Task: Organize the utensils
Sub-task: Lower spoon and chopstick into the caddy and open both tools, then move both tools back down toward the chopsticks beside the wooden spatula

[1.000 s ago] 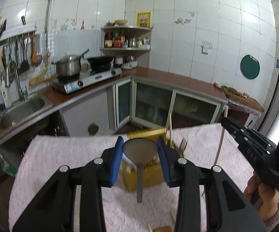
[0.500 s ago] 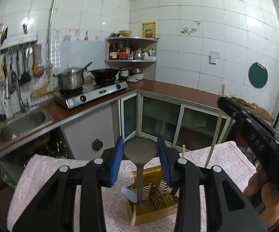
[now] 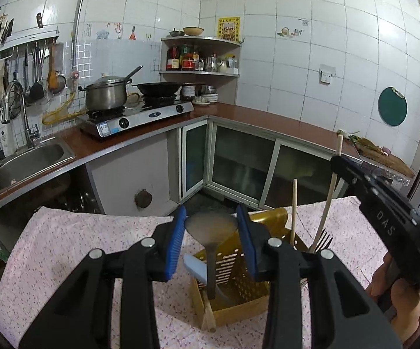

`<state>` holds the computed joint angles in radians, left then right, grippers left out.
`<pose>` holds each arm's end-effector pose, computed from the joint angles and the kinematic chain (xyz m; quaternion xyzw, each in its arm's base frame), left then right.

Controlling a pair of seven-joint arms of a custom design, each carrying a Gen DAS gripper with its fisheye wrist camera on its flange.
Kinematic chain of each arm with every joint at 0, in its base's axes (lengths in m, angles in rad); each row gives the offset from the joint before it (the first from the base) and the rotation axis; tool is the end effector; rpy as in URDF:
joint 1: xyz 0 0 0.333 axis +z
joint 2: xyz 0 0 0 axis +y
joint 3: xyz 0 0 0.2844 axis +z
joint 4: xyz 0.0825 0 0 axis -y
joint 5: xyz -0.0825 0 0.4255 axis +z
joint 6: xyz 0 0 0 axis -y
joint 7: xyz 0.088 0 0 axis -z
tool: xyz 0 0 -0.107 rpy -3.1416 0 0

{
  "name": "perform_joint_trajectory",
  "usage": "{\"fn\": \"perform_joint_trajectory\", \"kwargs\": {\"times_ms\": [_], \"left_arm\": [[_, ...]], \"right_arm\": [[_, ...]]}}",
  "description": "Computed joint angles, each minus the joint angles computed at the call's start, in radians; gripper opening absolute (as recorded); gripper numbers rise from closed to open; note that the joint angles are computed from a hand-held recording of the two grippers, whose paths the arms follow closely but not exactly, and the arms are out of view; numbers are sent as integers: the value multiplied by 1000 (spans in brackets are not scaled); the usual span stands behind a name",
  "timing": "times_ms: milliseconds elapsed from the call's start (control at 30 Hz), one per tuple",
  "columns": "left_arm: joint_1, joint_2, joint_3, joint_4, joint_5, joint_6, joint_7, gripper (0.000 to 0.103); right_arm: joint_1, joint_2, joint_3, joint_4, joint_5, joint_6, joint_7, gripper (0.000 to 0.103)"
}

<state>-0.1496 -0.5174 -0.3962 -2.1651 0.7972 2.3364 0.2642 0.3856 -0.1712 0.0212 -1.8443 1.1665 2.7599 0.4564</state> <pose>0.4247 -0.2831 0.6284 -0.7034 0.4892 -0.3279 0.3979 0.5636 0.2021 0.6689 -0.7068 0.3484 -0.2091 0.5791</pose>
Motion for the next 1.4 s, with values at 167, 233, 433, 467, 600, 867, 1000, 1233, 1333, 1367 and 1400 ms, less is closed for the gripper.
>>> {"fn": "perform_joint_trajectory", "kwargs": {"times_ms": [167,233,433,467,600,867,1000,1233,1333,1367,1400], "left_arm": [[-7,-36,9,-15,-21,14,-11,55],[-4,-54,1,-14,-23,4,-18,60],[-18,-132,-22,-11,-65,-75,0,82],[-25,-142,-23,-12,-78,-95,11,84],[-62,-187,-27,-42,-134,-156,38,89],[-145,-221,-36,-143,-249,-220,21,89],[-193,-233,-17,-215,-312,-197,-15,89],[-243,-197,-1,-274,-386,-166,-34,89],[-258,-172,14,-284,-422,-152,-35,89],[-265,-174,17,-294,-431,-145,-36,89],[-267,-171,19,-297,-437,-141,-34,89]], "right_arm": [[-15,-24,-8,-29,-54,-54,50,22],[-20,-40,-10,-37,-77,-61,75,31],[-37,-109,-39,-73,-134,-102,136,38],[-43,-129,-43,-90,-154,-104,143,40],[-75,-200,-62,-158,-265,-144,196,44],[-166,-337,-87,-351,-511,-231,309,45],[-202,-366,-96,-414,-590,-265,355,45],[-244,-391,-93,-495,-678,-305,415,45],[-252,-384,-93,-505,-703,-315,435,45],[-258,-379,-90,-506,-715,-318,443,45],[-261,-369,-89,-498,-724,-326,453,45]]}}
